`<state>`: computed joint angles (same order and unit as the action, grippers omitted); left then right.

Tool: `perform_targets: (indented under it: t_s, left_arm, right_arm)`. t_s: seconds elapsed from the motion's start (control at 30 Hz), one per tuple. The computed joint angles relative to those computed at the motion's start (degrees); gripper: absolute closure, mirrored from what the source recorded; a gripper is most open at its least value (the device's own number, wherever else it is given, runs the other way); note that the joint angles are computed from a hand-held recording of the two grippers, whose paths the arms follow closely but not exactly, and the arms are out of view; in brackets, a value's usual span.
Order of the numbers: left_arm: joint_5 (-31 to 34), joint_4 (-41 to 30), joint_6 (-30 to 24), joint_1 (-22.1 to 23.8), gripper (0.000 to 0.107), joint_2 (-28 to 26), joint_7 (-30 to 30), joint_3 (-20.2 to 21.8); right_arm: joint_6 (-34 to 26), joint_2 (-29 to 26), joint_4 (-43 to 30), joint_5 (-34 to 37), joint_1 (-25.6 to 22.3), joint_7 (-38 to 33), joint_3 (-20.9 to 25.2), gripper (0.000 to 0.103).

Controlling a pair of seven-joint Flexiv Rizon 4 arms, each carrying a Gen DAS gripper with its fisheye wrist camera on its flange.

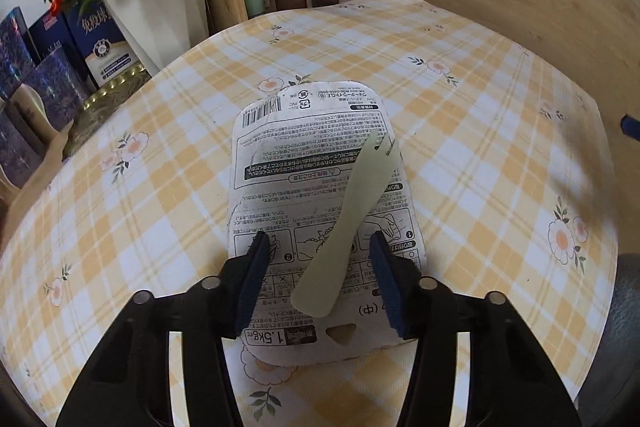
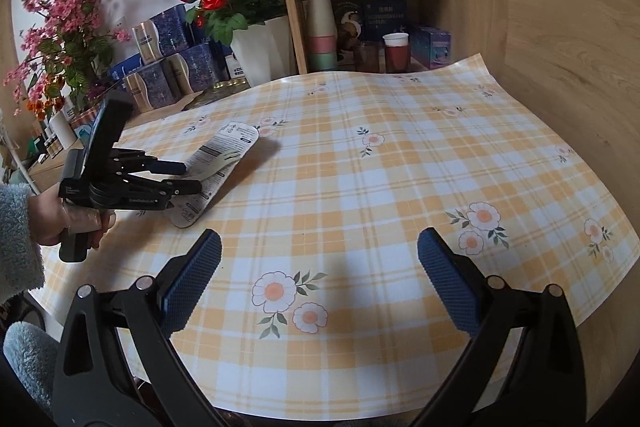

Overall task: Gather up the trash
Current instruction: 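Grasp the cream fork with the left tool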

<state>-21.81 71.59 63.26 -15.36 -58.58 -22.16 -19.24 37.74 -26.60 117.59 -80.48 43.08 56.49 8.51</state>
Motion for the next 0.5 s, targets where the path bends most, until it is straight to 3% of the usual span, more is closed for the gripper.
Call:
perform_targets:
  t_s: [0.03,0.1,0.23,0.4,0.5]
  left_arm:
    - [-0.02,0.51,-0.05,0.1,0.08,0.36,-0.05,-0.05]
    - [-0.08,0.92,-0.94,0.26,0.088,0.85,-0.44,0.21]
    - [-0.96,5.47,0.65,1.93,0.09,2.99,1.14,-1.4]
    - [-12.17,16.3,7.73,10.97,0.09,6.87,0.88,-12.54]
    - [-19.93,21.22,5.69,16.6,0.09,9.13,-0.83,-17.57]
  right_arm:
    - [0.13,-0.12,0.01,0.04,-0.06,0.12,-0.01,0.006]
    - [0.49,-0.37,-0.14,0.02,-0.13,0.13,-0.07,0.006]
    - [3.03,-1.07,-0.51,-1.39,-0.75,1.49,-0.5,0.006]
    - [7.08,-2.46,-2.52,-4.34,-1.86,1.03,-1.57,0.006]
    - [11.21,-3.85,-4.71,-7.54,-3.36,0.19,-2.82,0.006]
